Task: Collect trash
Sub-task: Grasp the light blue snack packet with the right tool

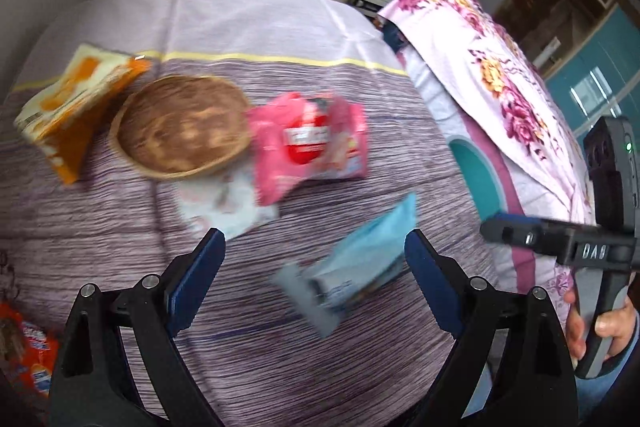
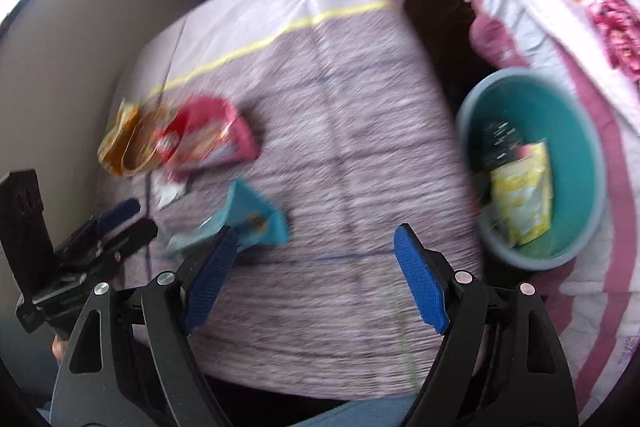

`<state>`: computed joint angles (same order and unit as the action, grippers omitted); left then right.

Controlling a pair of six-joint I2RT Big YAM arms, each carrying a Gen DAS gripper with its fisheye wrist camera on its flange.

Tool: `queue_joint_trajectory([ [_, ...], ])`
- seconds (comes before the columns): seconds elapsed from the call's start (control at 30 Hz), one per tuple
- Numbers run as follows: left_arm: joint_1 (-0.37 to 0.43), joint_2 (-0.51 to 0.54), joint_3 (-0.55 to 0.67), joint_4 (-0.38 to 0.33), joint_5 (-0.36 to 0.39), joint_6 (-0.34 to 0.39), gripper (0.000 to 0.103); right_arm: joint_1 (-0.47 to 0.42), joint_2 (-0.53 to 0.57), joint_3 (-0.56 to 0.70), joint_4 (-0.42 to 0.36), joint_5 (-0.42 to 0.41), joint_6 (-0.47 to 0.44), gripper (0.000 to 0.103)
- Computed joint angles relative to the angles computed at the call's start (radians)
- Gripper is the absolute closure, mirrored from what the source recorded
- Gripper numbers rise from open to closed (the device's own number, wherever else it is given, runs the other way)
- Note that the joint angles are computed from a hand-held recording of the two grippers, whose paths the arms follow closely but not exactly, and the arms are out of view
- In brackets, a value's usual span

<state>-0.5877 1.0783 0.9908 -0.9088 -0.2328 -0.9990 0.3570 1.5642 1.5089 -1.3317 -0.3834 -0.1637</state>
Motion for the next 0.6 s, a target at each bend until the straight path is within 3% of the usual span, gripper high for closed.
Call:
queue_joint_trajectory([
  [0.2, 0.020, -0.080, -0.076, -0.014, -0.004, -0.017, 0.011, 0.090, 0.022, -0.002, -0.064, -0.011, 0.066, 0.026],
  [0.6, 0.062, -0.196, -0.170, -0.033, 0.001, -0.036, 0.011, 0.185, 0.099, 0.018, -0.067, -0.002, 0.241, 0.026],
])
